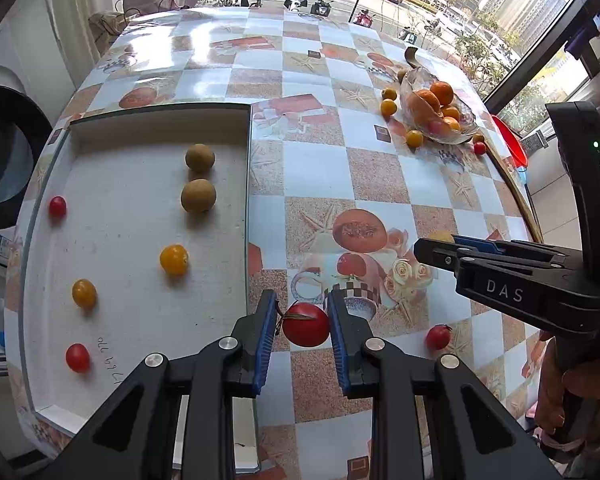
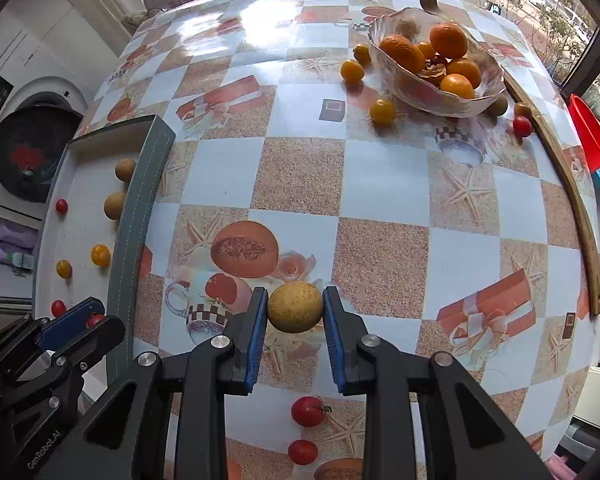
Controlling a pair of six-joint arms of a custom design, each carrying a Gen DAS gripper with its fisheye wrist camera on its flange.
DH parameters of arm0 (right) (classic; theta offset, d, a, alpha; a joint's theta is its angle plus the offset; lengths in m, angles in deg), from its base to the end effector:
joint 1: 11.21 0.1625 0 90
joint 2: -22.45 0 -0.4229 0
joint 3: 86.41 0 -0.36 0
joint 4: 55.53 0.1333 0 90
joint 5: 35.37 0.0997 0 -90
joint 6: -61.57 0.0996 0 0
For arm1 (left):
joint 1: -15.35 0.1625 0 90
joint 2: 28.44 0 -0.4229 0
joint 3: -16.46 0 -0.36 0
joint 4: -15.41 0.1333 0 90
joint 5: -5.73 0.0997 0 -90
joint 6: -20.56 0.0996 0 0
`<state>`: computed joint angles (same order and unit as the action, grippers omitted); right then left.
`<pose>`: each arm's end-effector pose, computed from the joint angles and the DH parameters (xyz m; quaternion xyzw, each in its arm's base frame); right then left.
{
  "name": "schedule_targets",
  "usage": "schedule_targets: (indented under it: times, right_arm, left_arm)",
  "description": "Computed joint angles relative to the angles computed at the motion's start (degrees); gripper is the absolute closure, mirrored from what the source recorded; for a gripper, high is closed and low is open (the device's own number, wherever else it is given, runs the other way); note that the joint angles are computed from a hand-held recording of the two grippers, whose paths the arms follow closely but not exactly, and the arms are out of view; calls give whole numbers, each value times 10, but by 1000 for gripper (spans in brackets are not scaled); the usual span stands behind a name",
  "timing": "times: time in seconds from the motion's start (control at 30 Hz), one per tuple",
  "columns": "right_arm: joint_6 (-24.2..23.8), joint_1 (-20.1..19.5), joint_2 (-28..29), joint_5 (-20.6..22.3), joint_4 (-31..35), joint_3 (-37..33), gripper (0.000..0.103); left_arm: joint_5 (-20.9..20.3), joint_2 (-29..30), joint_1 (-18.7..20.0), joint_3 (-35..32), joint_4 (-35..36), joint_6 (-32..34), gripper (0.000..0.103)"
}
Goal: Organize fruits
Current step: 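Carry both fruits into the white tray and open both grippers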
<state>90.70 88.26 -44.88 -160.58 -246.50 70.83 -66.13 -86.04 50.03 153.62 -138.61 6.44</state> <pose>0.1204 -0.2608 0.1320 -0.1907 -0.9298 0.1862 0.2538 -0.2046 -0.3414 0.0476 0.3642 0.9084 0.0208 0.2044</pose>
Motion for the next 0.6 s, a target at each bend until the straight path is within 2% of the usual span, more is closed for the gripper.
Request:
schedule_targets:
  times: [0.6]
  right_arm:
    - [13,55,34,-4,91,-77,73]
  left_arm:
    - [27,-51,39,9,15,-1,75]
